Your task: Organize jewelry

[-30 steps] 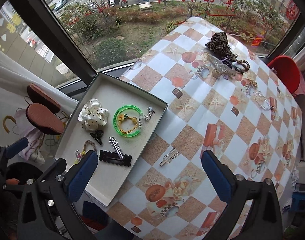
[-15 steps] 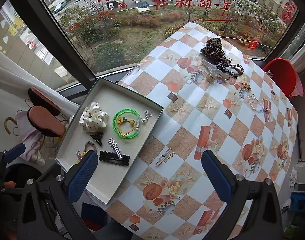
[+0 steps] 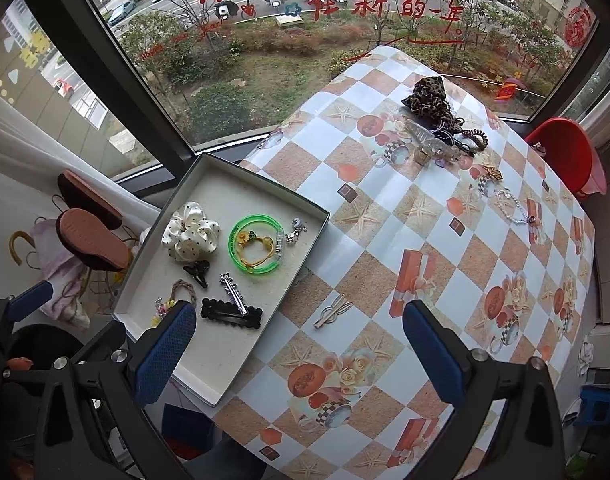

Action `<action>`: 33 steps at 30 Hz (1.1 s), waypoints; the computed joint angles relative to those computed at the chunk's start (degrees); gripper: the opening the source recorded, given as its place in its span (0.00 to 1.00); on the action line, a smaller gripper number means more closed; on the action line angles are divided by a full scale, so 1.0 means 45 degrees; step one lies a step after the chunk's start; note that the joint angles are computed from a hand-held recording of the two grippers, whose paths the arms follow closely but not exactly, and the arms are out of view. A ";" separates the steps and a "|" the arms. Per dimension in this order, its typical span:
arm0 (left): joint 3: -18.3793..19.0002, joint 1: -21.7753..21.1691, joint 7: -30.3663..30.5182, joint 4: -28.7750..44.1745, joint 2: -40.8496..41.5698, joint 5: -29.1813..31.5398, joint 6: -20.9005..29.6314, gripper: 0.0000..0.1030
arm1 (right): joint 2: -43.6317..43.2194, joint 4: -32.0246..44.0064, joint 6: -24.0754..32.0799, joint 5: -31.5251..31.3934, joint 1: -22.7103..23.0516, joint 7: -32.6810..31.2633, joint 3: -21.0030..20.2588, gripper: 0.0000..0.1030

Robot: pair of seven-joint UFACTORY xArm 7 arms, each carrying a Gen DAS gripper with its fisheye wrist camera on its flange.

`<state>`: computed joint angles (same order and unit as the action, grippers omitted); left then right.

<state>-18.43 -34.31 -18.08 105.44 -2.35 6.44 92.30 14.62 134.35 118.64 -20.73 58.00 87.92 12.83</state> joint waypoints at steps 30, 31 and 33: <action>0.0003 0.0174 0.0029 -0.0350 -0.0292 -0.0197 -0.0038 1.00 | 0.0574 0.0917 0.0373 -0.0097 0.0538 0.0125 -0.0353 1.00; -0.0012 0.0174 0.0008 -0.0333 -0.0276 -0.0169 -0.0032 1.00 | 0.0665 0.1058 0.0422 -0.0122 0.0589 0.0107 -0.0379 1.00; -0.0014 0.0179 0.0021 -0.0331 -0.0275 -0.0163 -0.0032 1.00 | 0.0543 0.0875 0.0337 -0.0082 0.0575 0.0109 -0.0430 1.00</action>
<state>-18.49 -33.51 -17.99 103.95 -3.59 5.71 92.16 17.07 138.29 120.15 -21.10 60.59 88.41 10.89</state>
